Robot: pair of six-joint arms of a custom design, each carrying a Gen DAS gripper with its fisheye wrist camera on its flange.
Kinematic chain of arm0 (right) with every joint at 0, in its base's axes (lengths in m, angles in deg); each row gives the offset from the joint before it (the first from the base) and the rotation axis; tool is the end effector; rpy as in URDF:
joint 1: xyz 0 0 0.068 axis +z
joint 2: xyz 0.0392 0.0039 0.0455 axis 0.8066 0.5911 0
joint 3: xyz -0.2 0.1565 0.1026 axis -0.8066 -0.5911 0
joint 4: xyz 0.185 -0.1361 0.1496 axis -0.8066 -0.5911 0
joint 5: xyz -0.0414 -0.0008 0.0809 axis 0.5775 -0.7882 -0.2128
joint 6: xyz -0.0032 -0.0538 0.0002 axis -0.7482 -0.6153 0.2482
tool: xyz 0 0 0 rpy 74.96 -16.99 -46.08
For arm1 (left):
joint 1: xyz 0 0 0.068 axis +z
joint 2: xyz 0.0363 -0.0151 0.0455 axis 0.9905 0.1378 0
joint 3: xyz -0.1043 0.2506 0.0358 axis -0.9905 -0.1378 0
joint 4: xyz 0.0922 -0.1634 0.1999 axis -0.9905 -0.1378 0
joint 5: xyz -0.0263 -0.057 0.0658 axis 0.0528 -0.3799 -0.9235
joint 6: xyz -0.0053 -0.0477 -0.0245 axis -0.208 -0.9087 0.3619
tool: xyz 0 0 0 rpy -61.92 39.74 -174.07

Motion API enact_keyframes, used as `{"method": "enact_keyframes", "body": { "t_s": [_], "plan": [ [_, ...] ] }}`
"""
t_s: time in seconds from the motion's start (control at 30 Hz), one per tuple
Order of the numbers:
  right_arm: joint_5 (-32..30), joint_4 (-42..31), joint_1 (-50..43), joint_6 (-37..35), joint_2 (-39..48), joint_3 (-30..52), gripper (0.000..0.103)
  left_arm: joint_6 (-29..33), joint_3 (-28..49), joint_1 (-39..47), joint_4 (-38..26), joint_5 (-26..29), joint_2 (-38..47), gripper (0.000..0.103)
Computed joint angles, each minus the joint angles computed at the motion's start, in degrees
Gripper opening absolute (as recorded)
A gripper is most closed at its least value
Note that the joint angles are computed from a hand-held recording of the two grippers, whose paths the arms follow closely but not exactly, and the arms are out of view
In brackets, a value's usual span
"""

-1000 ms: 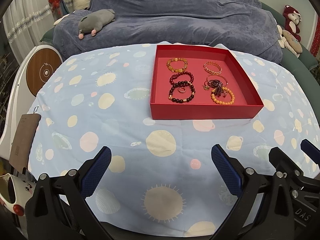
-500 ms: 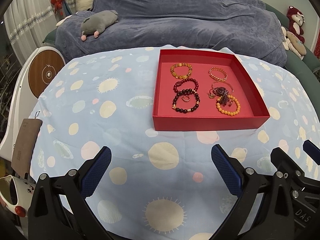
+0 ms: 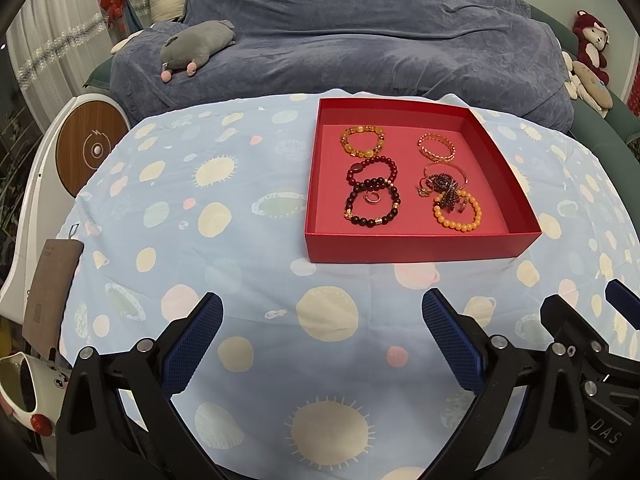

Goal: Organize jewelry

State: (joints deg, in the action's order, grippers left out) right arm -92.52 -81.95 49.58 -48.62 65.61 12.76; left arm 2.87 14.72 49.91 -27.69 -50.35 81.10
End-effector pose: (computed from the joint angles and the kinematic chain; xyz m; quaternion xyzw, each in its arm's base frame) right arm 0.3226 -0.0130 0.2036 -0.1593 0.9357 0.0861 0.3028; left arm 0.2645 -0.1448 0.1995 -0.2033 0.9301 0.0928 0.2914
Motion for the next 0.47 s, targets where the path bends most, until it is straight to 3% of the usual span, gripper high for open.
{"method": "enact_keyframes", "body": {
  "t_s": [0.47],
  "plan": [
    [0.4,0.9,0.5,0.7,1.2,0.0,0.096,0.7,0.2,1.0,1.0,1.2,0.7,0.094]
  ]
}}
